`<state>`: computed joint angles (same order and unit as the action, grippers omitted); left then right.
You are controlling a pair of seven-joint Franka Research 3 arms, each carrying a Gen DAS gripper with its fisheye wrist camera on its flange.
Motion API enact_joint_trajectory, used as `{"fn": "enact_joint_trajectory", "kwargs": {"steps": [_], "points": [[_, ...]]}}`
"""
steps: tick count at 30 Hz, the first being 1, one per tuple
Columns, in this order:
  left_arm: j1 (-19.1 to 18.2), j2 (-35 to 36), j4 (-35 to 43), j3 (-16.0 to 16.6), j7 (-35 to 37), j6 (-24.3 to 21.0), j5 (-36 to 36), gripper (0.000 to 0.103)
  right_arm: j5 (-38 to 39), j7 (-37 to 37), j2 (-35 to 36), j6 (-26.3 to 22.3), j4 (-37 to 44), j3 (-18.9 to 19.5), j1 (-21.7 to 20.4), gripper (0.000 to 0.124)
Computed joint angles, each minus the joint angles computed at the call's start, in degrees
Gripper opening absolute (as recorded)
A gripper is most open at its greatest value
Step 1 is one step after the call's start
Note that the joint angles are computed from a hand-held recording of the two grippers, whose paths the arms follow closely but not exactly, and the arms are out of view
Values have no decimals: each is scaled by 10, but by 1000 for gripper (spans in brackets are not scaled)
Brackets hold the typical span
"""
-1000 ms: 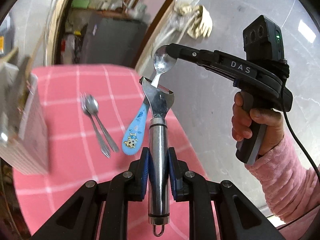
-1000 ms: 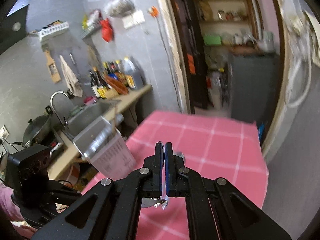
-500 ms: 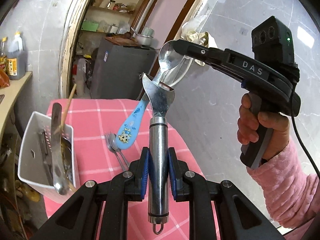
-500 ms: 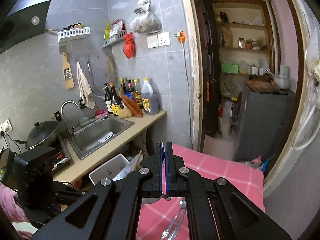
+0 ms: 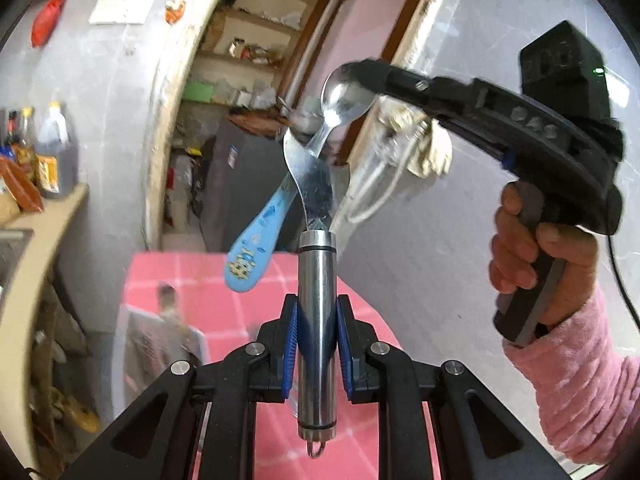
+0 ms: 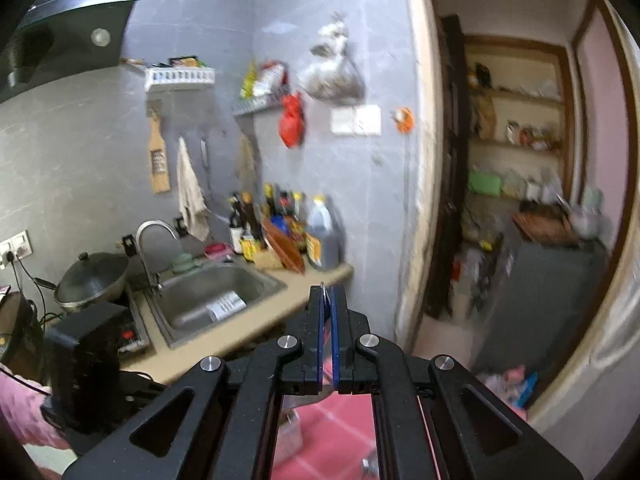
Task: Organize utensils
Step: 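Carry the peeler over the white basket with the left tool while the right carries the spoon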
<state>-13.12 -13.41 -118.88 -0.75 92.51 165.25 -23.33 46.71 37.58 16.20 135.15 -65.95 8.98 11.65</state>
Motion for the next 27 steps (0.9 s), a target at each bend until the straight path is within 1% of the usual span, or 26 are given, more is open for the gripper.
{"fn": "enact_joint_trajectory", "kwargs": {"steps": [1,2,3,6,7,8,10,12,15,16,17,18,19,20,23,27], "points": [[4,1,3,2,0,0,3,17,-6,4,13,-4,24,3,7,3],[5,3,5,11,11,2,-3,17,-11,8,20,-6,38,7,13,3],[3,3,4,17,23,6,-13,17,-19,11,30,-7,56,11,21,3],[-8,5,-2,41,77,19,-60,17,-30,13,43,-4,74,21,36,3],[-20,7,-4,53,108,24,-93,17,-36,13,45,1,73,22,42,3],[-38,9,-4,70,152,27,-143,17,-40,13,46,5,70,23,46,3],[-54,15,-5,87,219,34,-219,17,-45,17,45,10,61,25,51,3],[-51,18,-12,85,253,41,-253,17,-45,14,39,20,40,26,53,3],[-43,24,-22,76,302,52,-287,17,-29,-1,19,54,-12,28,52,3],[-39,24,-25,73,314,49,-298,17,-24,-3,11,67,-34,27,53,3],[-41,27,-24,74,338,42,-325,17,-23,0,10,72,-41,25,53,3],[-35,27,-24,69,342,37,-330,17,-20,2,5,78,-54,24,53,3],[-34,24,-28,67,362,34,-351,18,-19,6,5,76,-56,21,52,3],[-38,25,-24,71,392,26,-390,18,-22,13,4,77,-61,18,52,3],[-19,33,-14,56,404,12,-402,18,-40,37,4,80,-67,10,54,3],[11,32,-9,36,411,-6,-407,18,-44,47,3,89,-69,11,53,3]]}}
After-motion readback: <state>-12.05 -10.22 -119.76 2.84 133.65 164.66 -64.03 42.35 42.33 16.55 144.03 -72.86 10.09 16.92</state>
